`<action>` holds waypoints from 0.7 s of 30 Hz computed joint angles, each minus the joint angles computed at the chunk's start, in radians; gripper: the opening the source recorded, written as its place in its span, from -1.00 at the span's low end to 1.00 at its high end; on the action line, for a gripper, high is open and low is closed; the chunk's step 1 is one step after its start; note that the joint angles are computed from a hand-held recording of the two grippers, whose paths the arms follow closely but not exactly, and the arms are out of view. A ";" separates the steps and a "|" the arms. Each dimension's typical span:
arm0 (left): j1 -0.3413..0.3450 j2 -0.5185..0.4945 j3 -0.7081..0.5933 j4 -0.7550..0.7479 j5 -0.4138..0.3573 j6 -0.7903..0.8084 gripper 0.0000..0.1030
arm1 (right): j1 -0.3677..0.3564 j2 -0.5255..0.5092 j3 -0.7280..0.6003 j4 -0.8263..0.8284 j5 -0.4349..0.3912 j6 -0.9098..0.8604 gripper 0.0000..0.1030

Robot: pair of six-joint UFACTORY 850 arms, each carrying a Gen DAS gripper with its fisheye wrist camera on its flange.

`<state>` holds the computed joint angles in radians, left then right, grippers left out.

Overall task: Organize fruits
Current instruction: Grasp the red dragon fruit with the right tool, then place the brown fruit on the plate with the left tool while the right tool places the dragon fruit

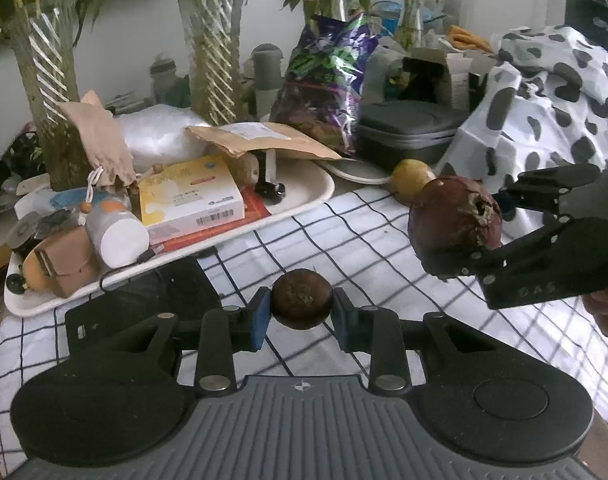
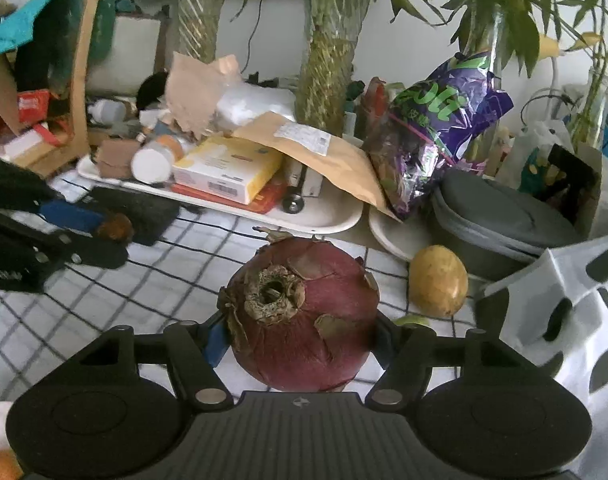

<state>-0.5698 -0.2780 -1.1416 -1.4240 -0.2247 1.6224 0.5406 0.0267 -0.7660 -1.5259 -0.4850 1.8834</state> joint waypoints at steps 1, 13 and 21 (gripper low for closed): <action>0.000 0.009 0.009 -0.002 -0.002 0.001 -0.39 | 0.005 0.016 0.009 -0.002 0.009 0.024 0.36; -0.020 0.132 0.130 0.002 -0.022 -0.007 -0.39 | 0.130 0.151 0.091 0.080 -0.051 0.049 0.36; -0.049 0.207 0.208 0.082 -0.033 -0.070 -0.39 | 0.221 0.212 0.125 0.135 -0.108 0.043 0.36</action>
<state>-0.6192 -0.0714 -0.9333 -1.3421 -0.2578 1.5529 0.7616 0.2385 -0.6405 -1.3912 -0.5927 1.9269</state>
